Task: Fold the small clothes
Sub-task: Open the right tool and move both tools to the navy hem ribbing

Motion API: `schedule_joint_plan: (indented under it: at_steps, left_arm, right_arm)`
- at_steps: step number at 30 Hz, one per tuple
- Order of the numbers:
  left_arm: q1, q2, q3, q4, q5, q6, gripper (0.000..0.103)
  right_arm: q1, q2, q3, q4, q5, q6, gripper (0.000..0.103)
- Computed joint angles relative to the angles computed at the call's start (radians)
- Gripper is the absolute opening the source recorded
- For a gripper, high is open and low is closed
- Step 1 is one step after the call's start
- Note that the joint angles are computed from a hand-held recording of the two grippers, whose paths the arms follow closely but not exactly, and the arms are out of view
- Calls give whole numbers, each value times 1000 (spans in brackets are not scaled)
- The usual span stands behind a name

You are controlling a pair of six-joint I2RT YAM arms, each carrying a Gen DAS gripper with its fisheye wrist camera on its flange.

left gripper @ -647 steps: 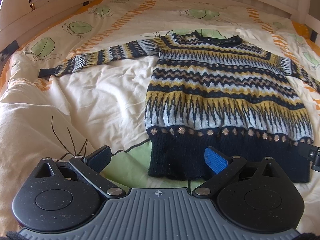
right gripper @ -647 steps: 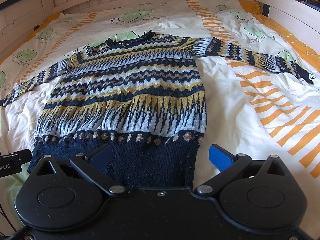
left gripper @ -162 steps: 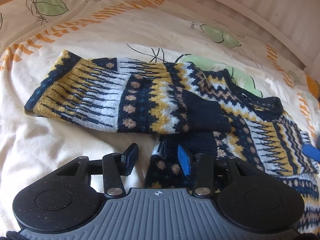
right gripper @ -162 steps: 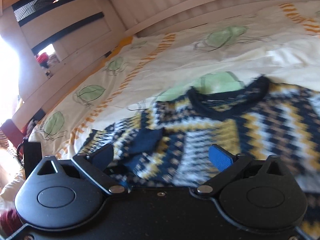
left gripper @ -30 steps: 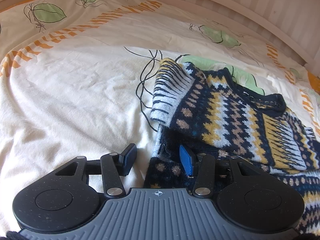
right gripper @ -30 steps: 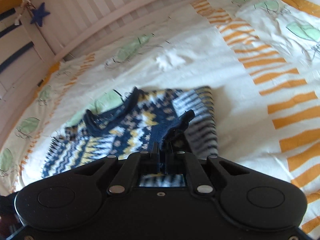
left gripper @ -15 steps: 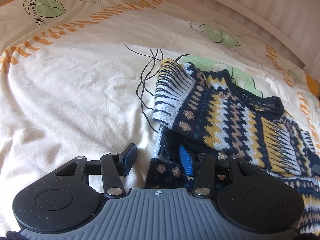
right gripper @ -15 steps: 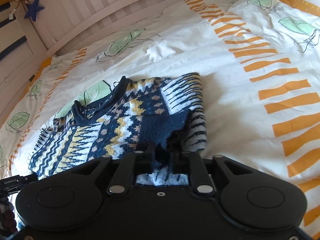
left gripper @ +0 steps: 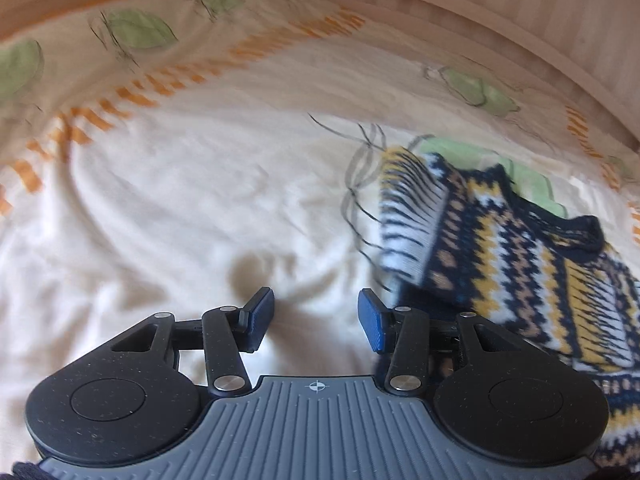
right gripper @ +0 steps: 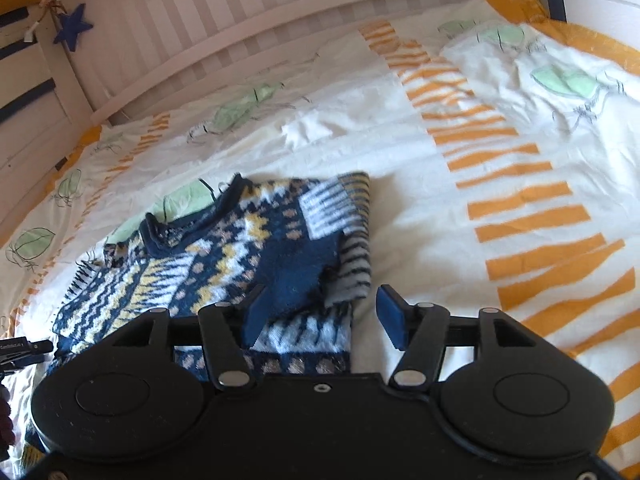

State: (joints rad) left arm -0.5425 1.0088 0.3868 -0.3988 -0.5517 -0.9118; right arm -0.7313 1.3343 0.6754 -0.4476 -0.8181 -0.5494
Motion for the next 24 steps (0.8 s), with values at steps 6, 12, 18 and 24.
schedule_joint_plan:
  at_steps: [6, 12, 18, 24]
  left_arm:
    - [-66, -30, 68, -67, -149, 42, 45]
    - [-51, 114, 129, 78, -78, 214, 46]
    - [-5, 318, 117, 230, -17, 283, 50]
    - [67, 265, 47, 280, 57, 294, 66]
  right_arm:
    - [38, -41, -29, 46, -32, 3, 74]
    - [82, -16, -46, 101, -15, 28, 76]
    - [113, 24, -66, 139, 32, 14, 76]
    - [117, 91, -71, 171, 77, 19, 81]
